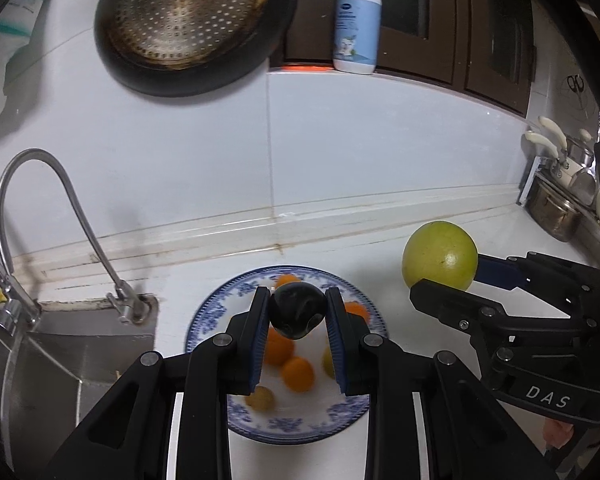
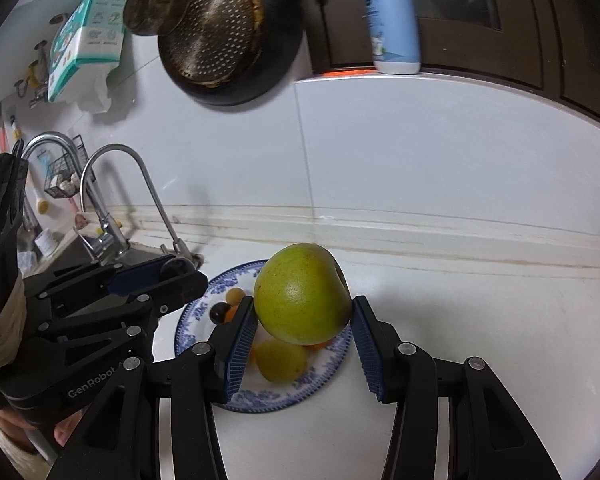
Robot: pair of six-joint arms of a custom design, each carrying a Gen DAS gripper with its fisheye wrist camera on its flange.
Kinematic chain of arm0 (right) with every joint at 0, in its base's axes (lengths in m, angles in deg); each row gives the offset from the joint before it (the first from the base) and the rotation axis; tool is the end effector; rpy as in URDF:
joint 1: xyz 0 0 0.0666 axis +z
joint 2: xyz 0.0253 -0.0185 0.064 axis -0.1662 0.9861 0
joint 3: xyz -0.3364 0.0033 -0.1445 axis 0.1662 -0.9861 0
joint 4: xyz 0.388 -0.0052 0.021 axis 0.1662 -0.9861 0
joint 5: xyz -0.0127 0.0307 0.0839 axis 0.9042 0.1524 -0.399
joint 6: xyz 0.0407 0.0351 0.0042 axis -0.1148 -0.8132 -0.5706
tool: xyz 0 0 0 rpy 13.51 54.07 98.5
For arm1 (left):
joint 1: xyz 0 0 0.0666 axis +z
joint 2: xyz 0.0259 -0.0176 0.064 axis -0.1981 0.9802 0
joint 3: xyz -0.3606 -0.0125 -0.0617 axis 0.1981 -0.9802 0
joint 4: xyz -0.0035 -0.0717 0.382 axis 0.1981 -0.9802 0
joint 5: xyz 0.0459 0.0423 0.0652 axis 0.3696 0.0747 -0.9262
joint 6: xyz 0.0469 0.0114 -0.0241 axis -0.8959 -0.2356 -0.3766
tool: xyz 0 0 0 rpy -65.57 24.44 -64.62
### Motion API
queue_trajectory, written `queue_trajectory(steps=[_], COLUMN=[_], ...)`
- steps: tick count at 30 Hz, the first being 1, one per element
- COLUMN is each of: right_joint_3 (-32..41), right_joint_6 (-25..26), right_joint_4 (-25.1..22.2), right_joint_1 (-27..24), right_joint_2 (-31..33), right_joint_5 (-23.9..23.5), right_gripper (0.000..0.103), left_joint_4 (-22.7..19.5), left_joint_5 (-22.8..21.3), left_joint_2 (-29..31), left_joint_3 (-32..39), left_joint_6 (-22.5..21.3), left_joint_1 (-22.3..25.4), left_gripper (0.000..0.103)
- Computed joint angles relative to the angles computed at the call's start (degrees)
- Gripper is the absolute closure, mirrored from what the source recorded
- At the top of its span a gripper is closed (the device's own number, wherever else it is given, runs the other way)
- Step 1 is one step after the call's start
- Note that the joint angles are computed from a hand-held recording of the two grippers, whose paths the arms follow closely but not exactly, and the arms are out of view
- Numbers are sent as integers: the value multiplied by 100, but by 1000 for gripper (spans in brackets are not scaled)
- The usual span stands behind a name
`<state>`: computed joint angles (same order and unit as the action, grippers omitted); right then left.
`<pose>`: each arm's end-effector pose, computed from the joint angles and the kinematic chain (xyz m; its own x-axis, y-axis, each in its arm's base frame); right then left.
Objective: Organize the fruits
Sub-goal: 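Carry the plum and green pear onto the plate and open both tools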
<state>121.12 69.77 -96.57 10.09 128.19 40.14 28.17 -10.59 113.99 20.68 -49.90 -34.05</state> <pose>0.5451 0.2016 0.3882 -0.5753 -0.1915 -0.7953 -0.4702 0.8729 0.1299 0.5310 -0.2127 0.4022 -0.6606 0.0506 -0.7490 0.0751 0.9972 0.0011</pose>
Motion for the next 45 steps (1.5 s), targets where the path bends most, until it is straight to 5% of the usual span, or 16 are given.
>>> queue_trajectory(steps=[26, 45], right_joint_3=[1461, 3782], right_joint_6=[384, 1282], right_joint_4=[-1010, -2982], right_joint_1=[372, 357], right_joint_2=[1373, 2982], right_joint_5=[397, 291], right_gripper=[54, 54], left_joint_4=[118, -1163], left_joint_5=[875, 1628], left_joint_2=[684, 2019], left_joint_3=[201, 1737], left_joint_6=[-816, -1511], left_joint_1=[691, 909], left_gripper=[76, 76])
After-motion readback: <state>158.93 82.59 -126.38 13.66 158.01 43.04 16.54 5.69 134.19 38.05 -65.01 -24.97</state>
